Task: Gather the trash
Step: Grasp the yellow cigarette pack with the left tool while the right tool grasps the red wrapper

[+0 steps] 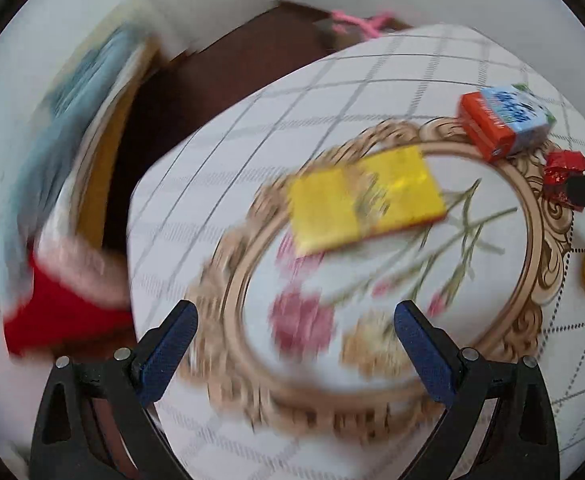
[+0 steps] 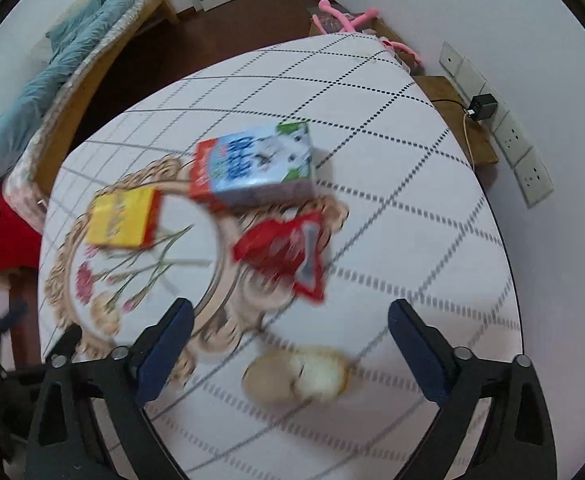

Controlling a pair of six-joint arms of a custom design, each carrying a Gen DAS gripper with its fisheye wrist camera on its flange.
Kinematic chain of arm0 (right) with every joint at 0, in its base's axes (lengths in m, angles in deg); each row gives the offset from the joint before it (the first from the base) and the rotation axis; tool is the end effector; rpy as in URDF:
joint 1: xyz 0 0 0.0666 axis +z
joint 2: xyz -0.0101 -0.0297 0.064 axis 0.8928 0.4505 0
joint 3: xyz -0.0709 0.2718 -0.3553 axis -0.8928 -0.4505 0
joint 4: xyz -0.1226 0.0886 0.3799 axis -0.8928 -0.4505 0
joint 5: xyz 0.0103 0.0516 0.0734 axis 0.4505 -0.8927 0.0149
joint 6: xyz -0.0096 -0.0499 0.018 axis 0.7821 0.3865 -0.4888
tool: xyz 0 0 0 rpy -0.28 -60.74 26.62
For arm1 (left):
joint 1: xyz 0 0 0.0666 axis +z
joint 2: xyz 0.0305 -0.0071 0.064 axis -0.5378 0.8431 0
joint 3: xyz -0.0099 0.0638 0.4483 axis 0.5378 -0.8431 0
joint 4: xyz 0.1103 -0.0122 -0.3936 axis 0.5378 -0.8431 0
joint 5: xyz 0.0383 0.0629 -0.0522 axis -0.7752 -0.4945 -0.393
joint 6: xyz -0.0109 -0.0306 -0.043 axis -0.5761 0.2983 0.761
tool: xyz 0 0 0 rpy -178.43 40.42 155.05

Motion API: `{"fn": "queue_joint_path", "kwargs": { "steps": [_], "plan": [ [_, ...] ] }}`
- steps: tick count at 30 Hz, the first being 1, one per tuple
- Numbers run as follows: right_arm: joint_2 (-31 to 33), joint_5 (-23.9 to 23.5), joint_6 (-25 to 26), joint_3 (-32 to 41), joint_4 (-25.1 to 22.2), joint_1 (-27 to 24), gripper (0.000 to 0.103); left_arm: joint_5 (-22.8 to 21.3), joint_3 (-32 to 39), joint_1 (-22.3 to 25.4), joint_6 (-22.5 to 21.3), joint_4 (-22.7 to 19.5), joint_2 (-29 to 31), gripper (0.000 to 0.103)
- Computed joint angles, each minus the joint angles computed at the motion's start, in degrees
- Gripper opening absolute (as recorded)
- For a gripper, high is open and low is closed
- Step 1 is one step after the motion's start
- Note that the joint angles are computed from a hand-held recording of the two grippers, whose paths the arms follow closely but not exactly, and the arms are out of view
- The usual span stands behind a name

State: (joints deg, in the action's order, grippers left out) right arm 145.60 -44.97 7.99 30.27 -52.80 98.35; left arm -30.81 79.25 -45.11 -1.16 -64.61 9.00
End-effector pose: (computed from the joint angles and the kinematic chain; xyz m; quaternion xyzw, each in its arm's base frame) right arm 0.3921 0.2636 0.4321 0.3992 0.9000 0.0213 0.1737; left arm 0.5557 -0.1265 0.4216 0.5235 0.8145 0.0573 0.2434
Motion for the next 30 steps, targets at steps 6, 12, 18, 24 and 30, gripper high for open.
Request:
{"fn": "queue_joint_path", "kwargs": {
  "steps": [6, 12, 18, 24, 30],
  "plan": [
    [0.8, -0.6, 3.9, -1.2, 4.6, -2.1, 0.057, 1.8, 2.6, -4.0, -17.9, 0.2, 3.1, 0.101],
    [0.6, -0.6, 2.7, -1.2, 5.3, -2.0, 0.048, 1.6, 11.4, -5.8, -24.7, -11.6, 9.4, 0.102],
    [0.1, -1.5, 2.5, -1.7, 6.2, -2.6, 0.047, 3.6, 22.2, -5.5, -21.6, -26.6, 16.2, 0.077],
    [0.1, -2.2, 1.9, -1.5, 6.0, -2.2, 0.046, 0.8, 21.4, -4.9, -8.7, -28.5, 15.7, 0.076],
    [0.2, -4.6, 1.6, -1.3, 7.3, -1.0, 0.046, 3.8, 24.1, -2.6, 7.1, -37.0, 17.5, 0.076]
  ]
}}
